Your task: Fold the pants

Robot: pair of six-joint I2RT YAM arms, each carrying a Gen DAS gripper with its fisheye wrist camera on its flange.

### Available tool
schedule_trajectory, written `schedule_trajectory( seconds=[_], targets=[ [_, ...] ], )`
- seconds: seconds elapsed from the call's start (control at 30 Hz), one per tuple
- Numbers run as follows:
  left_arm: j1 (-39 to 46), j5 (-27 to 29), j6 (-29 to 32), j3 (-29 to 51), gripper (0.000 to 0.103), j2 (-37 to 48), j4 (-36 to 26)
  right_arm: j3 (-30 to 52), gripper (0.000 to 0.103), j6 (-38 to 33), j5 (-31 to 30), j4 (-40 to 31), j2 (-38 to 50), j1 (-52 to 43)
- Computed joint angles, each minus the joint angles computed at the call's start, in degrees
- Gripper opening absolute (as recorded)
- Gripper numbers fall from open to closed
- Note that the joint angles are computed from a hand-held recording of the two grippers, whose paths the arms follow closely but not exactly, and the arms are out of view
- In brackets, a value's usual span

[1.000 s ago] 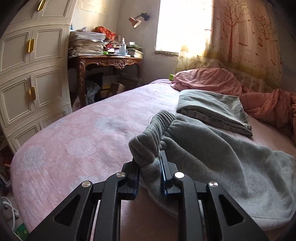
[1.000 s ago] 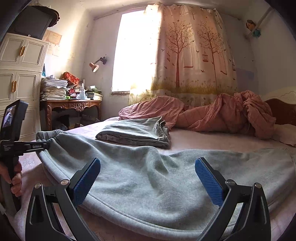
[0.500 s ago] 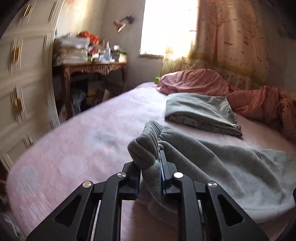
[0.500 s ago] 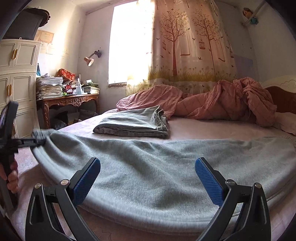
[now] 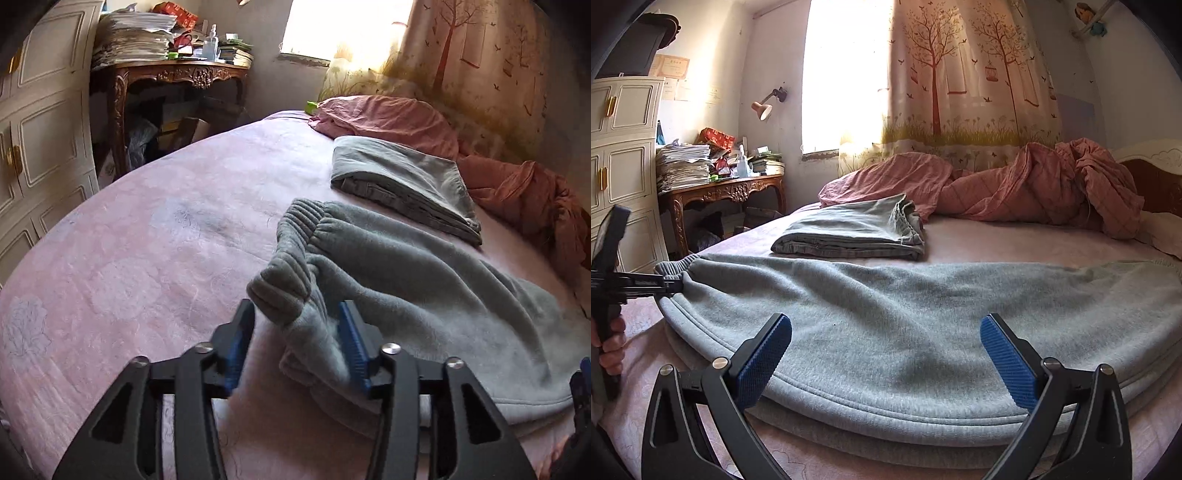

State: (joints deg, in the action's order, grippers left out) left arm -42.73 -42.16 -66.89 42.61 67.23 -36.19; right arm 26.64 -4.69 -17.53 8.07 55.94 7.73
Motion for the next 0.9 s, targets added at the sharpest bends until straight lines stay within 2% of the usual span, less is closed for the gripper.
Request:
schedule_trajectory(
  seconds=[0.1, 0.17, 0.23, 0.27, 0.33, 0.4, 0.47, 0.5, 0.57, 0.63, 0.73, 0.8, 0.83, 0.9],
  targets=[
    [-2.3, 0.1, -3.6, -2.0, 0.07, -4.1, -1.7, 0.5, 0.102, -0.5, -0.1, -0.3, 0.8, 0.2],
    [-2.9, 2.5, -2.9, -4.6, 0.088, -8.0, 1.5, 0.2, 0.102, -0.3, -0.6, -0.1, 0.5, -0.1],
    [-3.8, 5.7, -4.2, -9.2, 0.089, -11.9, 7.2, 0.2, 0.101, -0.2, -2.1, -0.3, 0.2, -0.9],
    [-3.3, 7.4, -6.2, -11.4, 0.089, -13.9, 8.8, 0.2, 0.099, -0.2, -3.3, -0.4, -0.1, -1.8],
    [-3.7, 7.6, -9.7, -14.2, 0.072, -17.5, 8.8, 0.1, 0.096, 0.2, -3.8, -1.4, -2.3, -3.4],
    [-4.1, 8.1, -8.9, -14.1, 0.048, -19.9, 6.1, 0.4, 0.096, -1.2, -5.8, -2.4, -4.1, -6.7],
    [-5.3, 5.5, -8.8, -12.4, 0.031, -20.6, 1.5, 1.9, 0.096, -2.5, -8.2, -3.2, -4.2, -11.1],
    [-4.9, 5.0, -9.6, -12.5, 0.031, -21.2, 0.6, 3.0, 0.096, -3.2, -9.1, -3.5, -3.5, -13.2],
    [-1.0, 9.1, -10.1, -15.3, 0.031, -23.9, 3.3, 5.1, 0.096, -4.5, -8.8, -2.9, -1.4, -17.0],
    [3.1, 14.9, -9.0, -18.4, 0.031, -24.9, 8.9, 6.5, 0.096, -5.3, -9.2, -2.0, 0.9, -20.7],
    [6.0, 19.7, -4.3, -20.1, 0.032, -23.5, 17.7, 8.5, 0.096, -6.6, -10.1, -1.2, 4.2, -26.4],
    [8.5, 23.4, -4.8, -23.7, 0.037, -24.7, 26.0, 10.1, 0.096, -7.9, -11.2, -0.9, 6.6, -31.1],
    [9.4, 24.5, -5.7, -25.2, 0.039, -25.5, 28.8, 11.1, 0.096, -8.5, -12.8, -1.7, 7.6, -33.5],
    [9.1, 23.8, -6.2, -25.9, 0.049, -24.8, 31.8, 14.5, 0.096, -9.7, -18.2, -3.3, 11.5, -40.9]
  ],
)
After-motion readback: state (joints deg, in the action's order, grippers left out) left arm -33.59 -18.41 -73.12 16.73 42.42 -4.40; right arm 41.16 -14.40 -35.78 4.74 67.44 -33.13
